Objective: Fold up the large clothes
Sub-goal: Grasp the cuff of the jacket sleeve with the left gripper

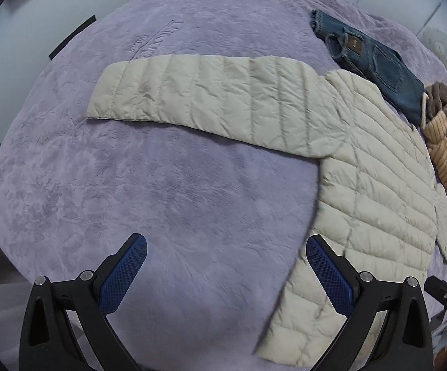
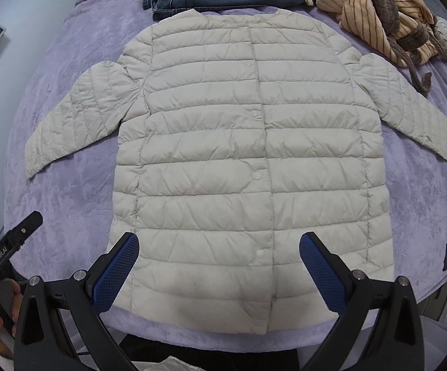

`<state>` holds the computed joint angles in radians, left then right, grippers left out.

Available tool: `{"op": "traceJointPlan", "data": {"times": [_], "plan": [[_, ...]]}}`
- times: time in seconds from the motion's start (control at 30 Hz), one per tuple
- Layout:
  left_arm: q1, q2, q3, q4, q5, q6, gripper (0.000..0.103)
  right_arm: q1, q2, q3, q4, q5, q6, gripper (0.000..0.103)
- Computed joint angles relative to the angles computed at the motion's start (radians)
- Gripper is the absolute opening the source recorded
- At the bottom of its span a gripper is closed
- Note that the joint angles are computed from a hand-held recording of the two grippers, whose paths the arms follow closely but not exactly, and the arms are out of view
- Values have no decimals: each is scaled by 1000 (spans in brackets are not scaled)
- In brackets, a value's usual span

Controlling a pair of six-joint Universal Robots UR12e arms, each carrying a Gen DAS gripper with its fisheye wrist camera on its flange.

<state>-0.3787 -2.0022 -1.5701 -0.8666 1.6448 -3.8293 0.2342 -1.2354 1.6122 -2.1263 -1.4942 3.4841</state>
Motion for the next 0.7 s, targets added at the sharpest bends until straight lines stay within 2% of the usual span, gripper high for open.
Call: {"op": "traceJointPlan", "data": {"times": [0.13, 0.23, 0.37, 0.6, 0.63, 0.7], "plan": [[66, -6, -70, 152, -47, -34, 103, 27, 56, -49, -6, 3, 11, 103], [116, -23, -114, 283, -126, -87, 103, 43, 99, -89, -25, 10, 19, 103], [162, -59, -139, 415, -209, -151, 103, 59, 156, -143, -61, 12, 10, 103], [206, -123, -129, 551, -292, -214, 103, 74, 267, -259, -141, 11, -24, 103], [209, -131, -126, 563, -296, -221, 103, 76, 284, -276, -154, 9, -27, 100], [213, -145, -122, 584, -299, -239, 103, 76, 313, -304, -187, 23, -34, 84]]}}
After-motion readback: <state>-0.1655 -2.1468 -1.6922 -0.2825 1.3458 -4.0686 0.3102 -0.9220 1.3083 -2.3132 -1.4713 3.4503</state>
